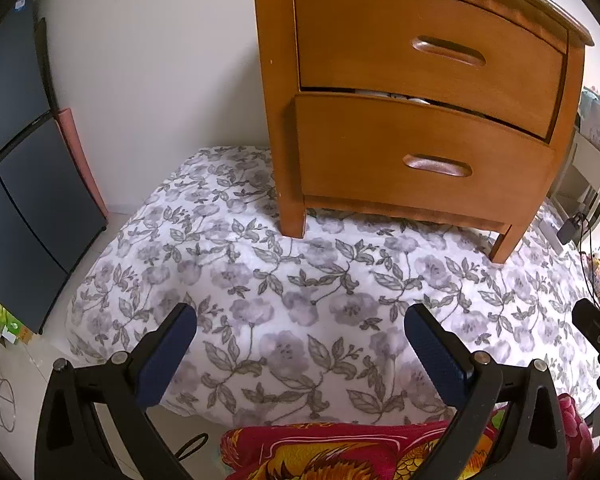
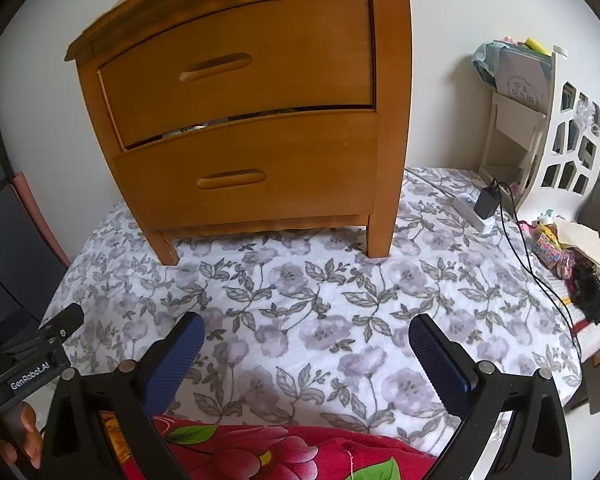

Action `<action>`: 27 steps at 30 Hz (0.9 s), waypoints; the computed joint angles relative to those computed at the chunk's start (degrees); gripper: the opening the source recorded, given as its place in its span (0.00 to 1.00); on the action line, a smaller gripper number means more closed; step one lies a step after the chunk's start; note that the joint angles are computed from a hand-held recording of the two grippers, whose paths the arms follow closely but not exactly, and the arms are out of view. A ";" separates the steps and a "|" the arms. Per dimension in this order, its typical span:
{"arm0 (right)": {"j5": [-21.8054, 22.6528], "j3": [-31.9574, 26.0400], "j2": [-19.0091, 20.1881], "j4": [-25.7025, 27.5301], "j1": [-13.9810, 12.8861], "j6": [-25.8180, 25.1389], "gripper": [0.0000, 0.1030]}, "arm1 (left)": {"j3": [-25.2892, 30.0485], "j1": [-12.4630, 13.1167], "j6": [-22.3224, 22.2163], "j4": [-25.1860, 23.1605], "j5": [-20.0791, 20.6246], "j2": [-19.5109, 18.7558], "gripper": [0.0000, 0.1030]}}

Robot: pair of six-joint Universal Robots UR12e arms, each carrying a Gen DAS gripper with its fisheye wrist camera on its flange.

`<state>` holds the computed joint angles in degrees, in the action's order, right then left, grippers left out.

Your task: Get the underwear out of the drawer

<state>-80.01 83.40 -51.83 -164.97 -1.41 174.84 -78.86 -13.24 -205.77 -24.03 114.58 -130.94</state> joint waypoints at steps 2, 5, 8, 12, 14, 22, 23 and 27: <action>-0.30 -0.10 0.06 0.31 0.04 -0.07 1.00 | 0.30 -0.04 -0.05 -0.72 0.25 -0.09 1.00; -0.20 -0.29 0.18 0.76 0.01 -0.18 1.00 | 0.45 -0.02 -0.30 -1.23 0.60 -0.10 1.00; 0.05 -0.21 0.28 0.68 -0.09 -0.10 1.00 | 0.77 -0.16 -0.05 -1.61 1.09 -0.34 1.00; -0.20 -0.57 0.52 1.51 -0.05 0.02 1.00 | 1.35 -0.55 0.74 -2.14 2.56 -0.76 1.00; -0.35 -0.70 0.60 1.66 -0.03 0.22 1.00 | 1.57 -0.67 1.37 -2.08 3.00 -0.92 1.00; -0.49 -1.15 0.83 2.82 -0.02 0.25 1.00 | 1.85 -0.77 1.90 -2.37 3.17 -1.21 1.00; -0.49 -1.21 0.85 3.00 0.00 0.20 1.00 | 1.80 -0.76 1.92 -2.37 3.08 -1.19 1.00; -0.60 -1.58 0.98 3.95 0.08 -0.02 1.00 | 1.67 -0.78 1.97 -2.68 3.12 -1.10 1.00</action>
